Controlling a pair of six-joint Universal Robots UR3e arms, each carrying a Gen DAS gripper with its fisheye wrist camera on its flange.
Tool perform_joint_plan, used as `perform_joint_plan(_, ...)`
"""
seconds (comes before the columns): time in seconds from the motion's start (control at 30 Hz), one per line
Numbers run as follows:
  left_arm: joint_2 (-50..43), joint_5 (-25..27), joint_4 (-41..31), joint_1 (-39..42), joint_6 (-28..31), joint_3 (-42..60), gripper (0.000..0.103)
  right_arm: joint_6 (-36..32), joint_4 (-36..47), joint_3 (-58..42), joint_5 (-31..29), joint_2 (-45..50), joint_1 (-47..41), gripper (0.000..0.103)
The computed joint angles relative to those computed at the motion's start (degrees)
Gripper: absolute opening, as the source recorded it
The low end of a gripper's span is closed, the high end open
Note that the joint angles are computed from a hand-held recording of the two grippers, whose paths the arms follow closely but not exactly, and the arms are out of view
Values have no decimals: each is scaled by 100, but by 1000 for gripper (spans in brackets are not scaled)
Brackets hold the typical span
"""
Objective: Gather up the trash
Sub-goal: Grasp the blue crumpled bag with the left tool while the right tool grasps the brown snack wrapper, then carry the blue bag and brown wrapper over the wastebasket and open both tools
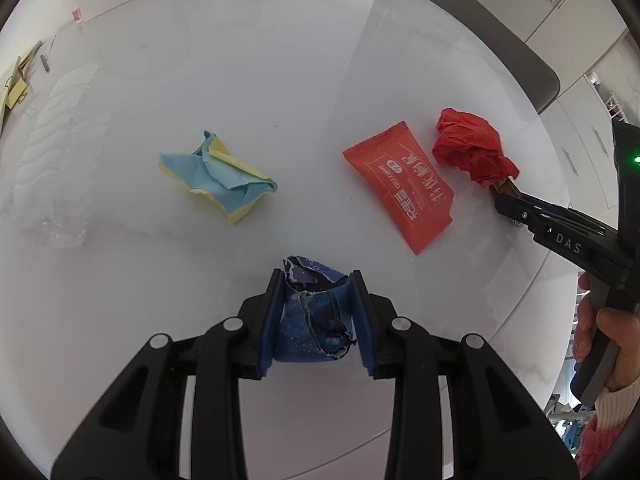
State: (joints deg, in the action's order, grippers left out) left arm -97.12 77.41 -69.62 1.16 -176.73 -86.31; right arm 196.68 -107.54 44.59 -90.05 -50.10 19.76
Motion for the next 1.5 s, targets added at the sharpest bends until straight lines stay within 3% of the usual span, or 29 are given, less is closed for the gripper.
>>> perform_joint_plan(0.17,119,-28,-179,37,173,123,32,156,43,142,-72,-209,63,27)
perform_joint_plan(0.33,402,-114,-514,33,369,186,32,441,-155,914,-111,-920,145,27)
perform_joint_plan(0.63,1381,-139,-1070,-232,1050,-262,32,1693,-411,2784,-476,-2569,771,27)
perform_joint_plan(0.83,2069,-410,-1603,-482,1722,-497,32,3187,-38,3738,-1008,-3649,1575,27)
perform_joint_plan(1.03,2479,-712,-2003,-1120,2127,-658,32,5250,1061,4266,-1749,-4700,2741,28)
perform_joint_plan(1.23,2417,-820,-2112,-2302,1876,-548,32,7116,2188,4462,-2022,-5311,3791,28)
perform_joint_plan(1.33,2205,-716,-1860,-2995,1617,-485,32,8062,2597,4715,-2059,-5667,4341,28)
perform_joint_plan(1.5,1597,-474,-1213,-4312,846,-403,32,9078,2916,5228,-2044,-6292,5029,28)
